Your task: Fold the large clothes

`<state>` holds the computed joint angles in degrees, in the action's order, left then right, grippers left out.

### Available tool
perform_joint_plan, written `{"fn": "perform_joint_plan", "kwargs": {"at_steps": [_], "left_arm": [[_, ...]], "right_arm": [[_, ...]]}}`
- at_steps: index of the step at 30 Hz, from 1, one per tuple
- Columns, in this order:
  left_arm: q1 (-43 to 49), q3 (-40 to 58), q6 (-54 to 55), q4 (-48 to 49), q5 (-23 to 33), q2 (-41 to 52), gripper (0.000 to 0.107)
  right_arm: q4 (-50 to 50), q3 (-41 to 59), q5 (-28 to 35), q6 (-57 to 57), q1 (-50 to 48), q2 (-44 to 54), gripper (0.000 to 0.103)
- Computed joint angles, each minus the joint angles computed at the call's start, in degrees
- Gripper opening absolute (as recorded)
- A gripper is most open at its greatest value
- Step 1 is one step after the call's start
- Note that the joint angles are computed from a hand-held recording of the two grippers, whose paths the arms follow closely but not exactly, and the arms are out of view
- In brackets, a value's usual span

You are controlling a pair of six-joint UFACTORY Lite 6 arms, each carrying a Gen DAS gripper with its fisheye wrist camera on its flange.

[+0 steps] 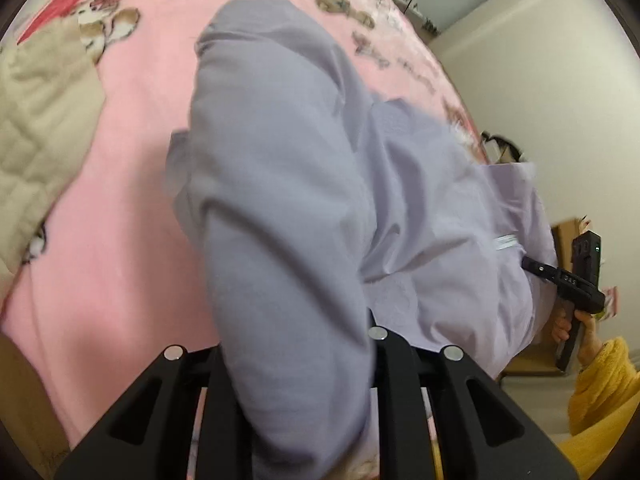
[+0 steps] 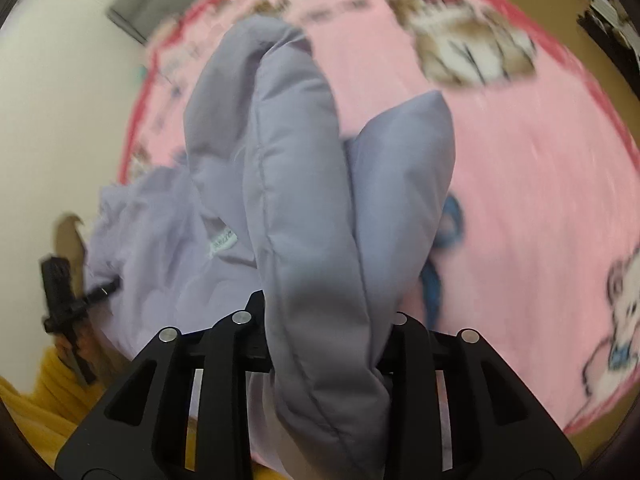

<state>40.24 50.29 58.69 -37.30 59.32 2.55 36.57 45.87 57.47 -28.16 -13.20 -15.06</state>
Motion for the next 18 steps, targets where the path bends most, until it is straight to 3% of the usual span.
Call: {"fn": "perform_joint_plan", "kwargs": {"at_steps": [1, 3, 5, 7, 9, 11, 16, 18], "left_arm": [[1.29, 0.02, 3.19, -1.51, 0.06, 1.50, 0.023], [2.13, 1.70, 6.34, -1.38, 0.73, 4.55, 0.038], [2.13, 5.25, 7.04, 0.52, 0.89, 9.39, 0.057], [3.02, 9.88, 6.07, 1.78, 3.76, 15.92, 0.067], [3.20, 13.08, 4.50, 4.16, 5.52, 20.14, 0.080], [2.74, 15.49, 5.13, 5.06, 4.56, 23.10, 0.094], [-0.34, 20.06, 2.24, 5.41, 6.91, 30.33, 0.099], [-0.94, 20.08, 2.00, 4.38, 7.38, 30.94, 0.098]], "right_arm": [[2.68, -2.50, 0.09, -4.01, -3.11, -0.60, 0.032], [4.91, -5.14, -0.31, -5.88, -5.82, -0.79, 0.045], [5.44, -5.20, -0.82, -6.19, -6.36, 1.15, 0.053], [5.04, -3.83, -0.91, -6.58, -5.07, 2.75, 0.060], [3.10, -0.67, -2.38, -6.11, -2.82, 6.57, 0.080], [3.17, 2.51, -3.83, -7.53, -2.04, 11.79, 0.092], [9.77, 5.63, -0.82, -7.95, -2.79, 22.63, 0.095], [13.07, 3.27, -2.60, -7.80, -1.94, 22.04, 0.095]]}}
